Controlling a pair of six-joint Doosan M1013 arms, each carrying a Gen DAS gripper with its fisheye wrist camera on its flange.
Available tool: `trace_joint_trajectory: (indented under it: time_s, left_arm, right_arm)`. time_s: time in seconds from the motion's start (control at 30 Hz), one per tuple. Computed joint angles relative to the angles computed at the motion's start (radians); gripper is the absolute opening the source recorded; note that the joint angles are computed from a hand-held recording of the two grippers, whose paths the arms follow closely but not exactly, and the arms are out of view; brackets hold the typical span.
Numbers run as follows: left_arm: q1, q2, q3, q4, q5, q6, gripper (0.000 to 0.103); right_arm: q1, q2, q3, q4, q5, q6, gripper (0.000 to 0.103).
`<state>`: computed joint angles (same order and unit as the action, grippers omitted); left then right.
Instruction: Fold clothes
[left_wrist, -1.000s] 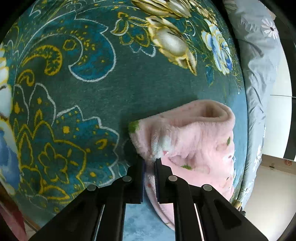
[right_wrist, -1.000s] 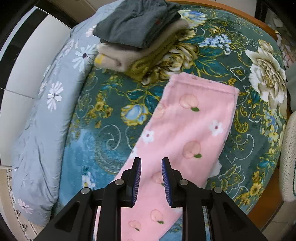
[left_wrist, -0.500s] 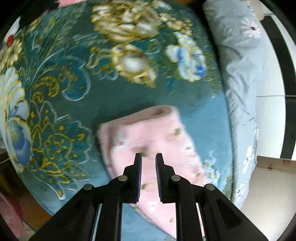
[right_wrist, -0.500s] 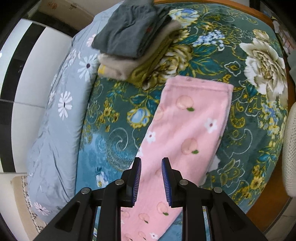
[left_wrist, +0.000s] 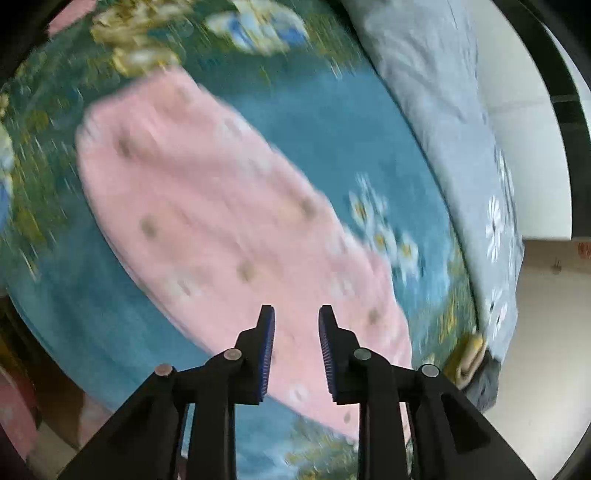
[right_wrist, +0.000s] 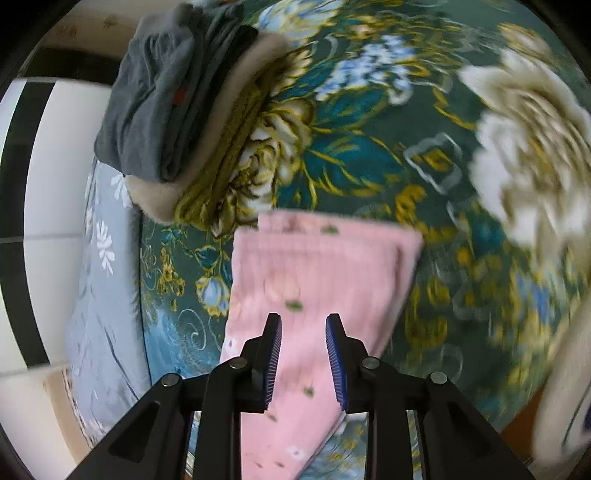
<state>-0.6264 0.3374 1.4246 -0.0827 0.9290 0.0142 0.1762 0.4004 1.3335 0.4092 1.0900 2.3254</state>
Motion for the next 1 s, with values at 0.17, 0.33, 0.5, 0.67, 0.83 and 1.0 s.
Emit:
trace_joint_trajectory:
  time_s: [0.17, 0.33, 0.5, 0.67, 0.83, 1.0]
  left_arm:
    - [-0.044, 0.137, -0.195, -0.073, 0.149, 0.16, 0.026]
    - [-0.064, 0.242, -0.35, -0.101, 0.297, 0.289, 0.031]
    - [-0.072, 0.302, -0.439, -0.105, 0.384, 0.321, 0.032]
    - [-0.079, 0.346, -0.505, -0.12, 0.41, 0.345, 0.039]
    - [-0.084, 0.4, -0.582, -0.15, 0.461, 0.363, 0.039]
    - [-0.089, 0.439, -0.644, -0.16, 0.506, 0.382, 0.039]
  right_arm:
    - [-0.027, 0.108, -0.121, 0.07, 0.093, -0.315, 0.038]
    - [-0.01, 0.204, -0.255, 0.067, 0.202, -0.629, 0.05]
    - [-0.001, 0.267, -0.34, 0.061, 0.249, -0.824, 0.054]
    - [-0.017, 0.338, -0.417, 0.146, 0.333, -0.921, 0.056]
    - [-0.019, 0.397, -0.482, 0.164, 0.446, -0.983, 0.056]
    - [-0.029, 0.445, -0.537, 0.225, 0.539, -0.999, 0.056]
